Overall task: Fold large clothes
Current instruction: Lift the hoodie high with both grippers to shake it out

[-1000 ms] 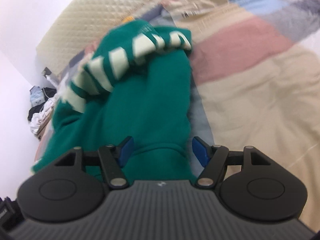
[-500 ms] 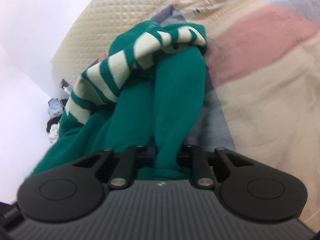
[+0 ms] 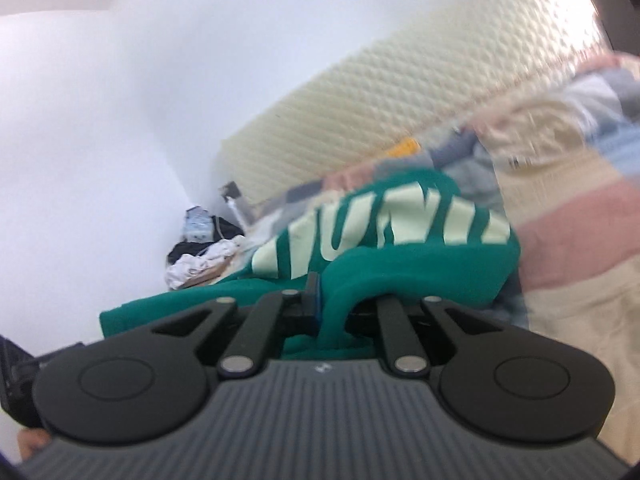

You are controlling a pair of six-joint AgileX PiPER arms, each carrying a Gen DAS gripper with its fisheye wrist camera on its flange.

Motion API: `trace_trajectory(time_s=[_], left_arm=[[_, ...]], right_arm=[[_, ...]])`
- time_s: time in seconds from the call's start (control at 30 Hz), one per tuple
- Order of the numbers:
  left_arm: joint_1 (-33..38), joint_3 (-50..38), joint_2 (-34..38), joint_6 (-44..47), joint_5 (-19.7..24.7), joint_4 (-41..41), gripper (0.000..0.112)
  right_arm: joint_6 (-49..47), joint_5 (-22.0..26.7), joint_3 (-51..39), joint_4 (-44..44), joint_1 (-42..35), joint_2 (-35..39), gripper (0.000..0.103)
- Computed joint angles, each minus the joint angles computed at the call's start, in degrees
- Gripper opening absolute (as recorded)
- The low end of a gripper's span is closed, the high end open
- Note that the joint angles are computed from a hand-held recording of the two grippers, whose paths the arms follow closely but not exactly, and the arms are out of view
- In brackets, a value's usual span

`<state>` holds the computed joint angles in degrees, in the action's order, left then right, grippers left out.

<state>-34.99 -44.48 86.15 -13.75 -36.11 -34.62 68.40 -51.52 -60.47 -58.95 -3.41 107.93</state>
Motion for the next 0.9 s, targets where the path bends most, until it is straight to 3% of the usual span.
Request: trace_trajectory(time_s=[0.13, 0.37, 0.5, 0.57, 0.63, 0.7, 0.77, 0.83, 0.9], left_arm=[[-7.6, 3.4, -8.2, 11.0, -1.4, -12.4, 0.021], [-24.8, 8.2, -15.6, 27.7, -9.6, -39.3, 0.021], [-23.6, 7.5, -15.9, 33.2, -4.4, -49.0, 0.023], [-22.5, 6.9, -15.5, 35.7, -2.0, -51.2, 0.033], [-19.9, 7.6, -15.5, 32.1, 1.9, -48.1, 0.053], [-19.1, 8.8, -15.6, 28.5, 3.0, -44.9, 0.057], [-18.3, 8.8, -15.4, 27.9, 4.1, -44.5, 0.058], [-17.0, 8.4, -14.3, 26.2, 5.4, -42.6, 0.058], [-15.7, 6.6, -10.8, 25.2, 6.2, -40.3, 0.057]], right_arm=[[-1.5, -3.0, 9.2, 0.8, -2.0, -8.9, 0.011], [3.2, 0.2, 23.0, -4.8, -4.8, -23.4, 0.011], [7.5, 9.0, 27.1, -11.2, -2.4, -26.1, 0.012], [8.6, 11.5, 26.9, -12.2, -0.7, -25.2, 0.013], [9.8, 11.7, 26.4, -12.4, -0.1, -24.2, 0.014], [12.7, 10.9, 25.8, -14.5, -0.4, -23.5, 0.021], [15.7, 8.2, 25.1, -17.0, -1.6, -21.9, 0.04], [18.1, 4.9, 24.4, -18.5, -3.1, -20.0, 0.053], [19.5, 2.6, 24.0, -19.7, -4.0, -18.8, 0.053]])
